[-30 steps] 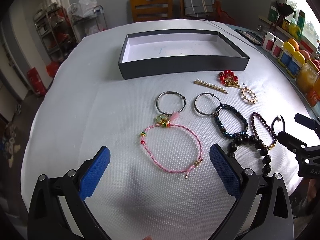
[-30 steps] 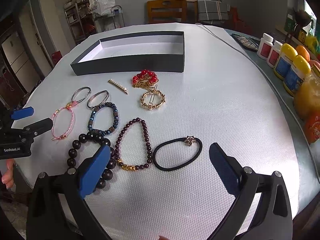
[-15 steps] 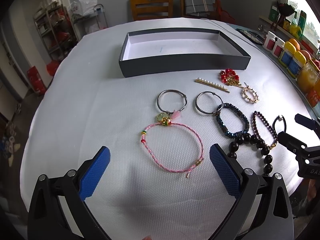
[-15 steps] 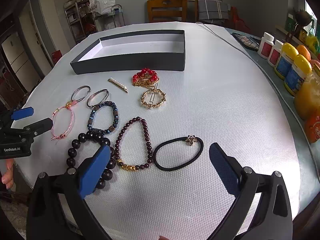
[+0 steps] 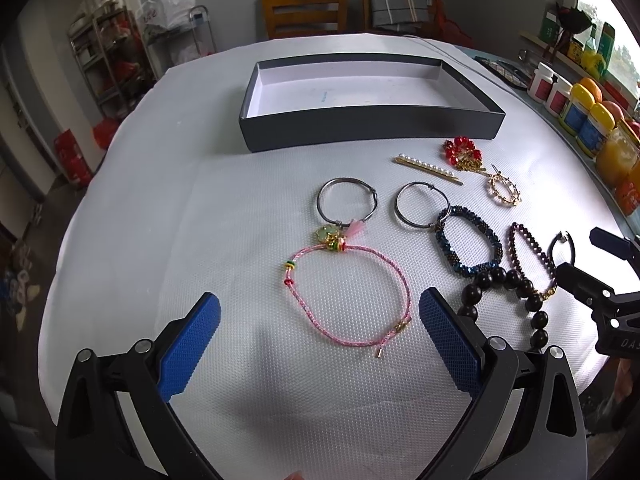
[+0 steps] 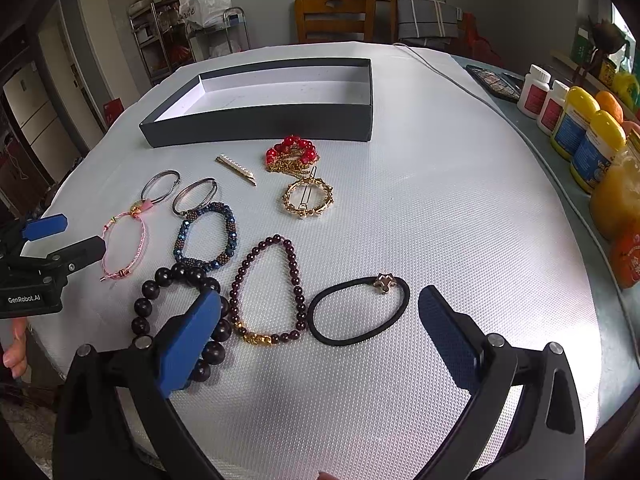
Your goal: Organize jewelry
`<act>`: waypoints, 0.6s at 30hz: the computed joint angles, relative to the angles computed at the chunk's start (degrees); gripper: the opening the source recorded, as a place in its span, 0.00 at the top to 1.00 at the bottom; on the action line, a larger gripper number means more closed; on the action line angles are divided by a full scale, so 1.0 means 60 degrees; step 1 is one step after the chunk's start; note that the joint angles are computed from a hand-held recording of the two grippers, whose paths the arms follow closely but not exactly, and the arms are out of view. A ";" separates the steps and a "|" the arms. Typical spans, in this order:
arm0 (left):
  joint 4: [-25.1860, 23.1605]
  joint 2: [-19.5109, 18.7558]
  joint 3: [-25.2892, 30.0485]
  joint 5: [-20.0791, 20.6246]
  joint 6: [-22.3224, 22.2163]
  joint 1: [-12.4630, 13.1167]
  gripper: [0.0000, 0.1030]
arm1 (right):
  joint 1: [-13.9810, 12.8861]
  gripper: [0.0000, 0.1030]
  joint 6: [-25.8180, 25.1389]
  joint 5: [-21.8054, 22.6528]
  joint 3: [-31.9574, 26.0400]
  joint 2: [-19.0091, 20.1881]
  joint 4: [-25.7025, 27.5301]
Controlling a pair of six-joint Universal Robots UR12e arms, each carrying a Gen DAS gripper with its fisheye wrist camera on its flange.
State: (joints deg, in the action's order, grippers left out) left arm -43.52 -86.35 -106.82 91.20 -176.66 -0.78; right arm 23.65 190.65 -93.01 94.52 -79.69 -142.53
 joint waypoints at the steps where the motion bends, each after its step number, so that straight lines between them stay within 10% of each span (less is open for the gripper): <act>1: -0.0016 -0.0009 0.0015 0.0012 -0.0003 -0.0006 0.02 | -0.0001 0.05 -0.0002 0.0003 -0.0007 0.0004 0.0002; 18: -0.0033 -0.0025 0.0037 0.0021 0.0003 -0.0008 0.02 | -0.0007 0.05 0.0010 0.0017 -0.0051 0.0056 0.0039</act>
State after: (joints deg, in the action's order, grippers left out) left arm -43.72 -86.50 -106.60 91.33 -176.64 -0.83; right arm 23.61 190.71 -92.91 94.21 -79.36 -142.30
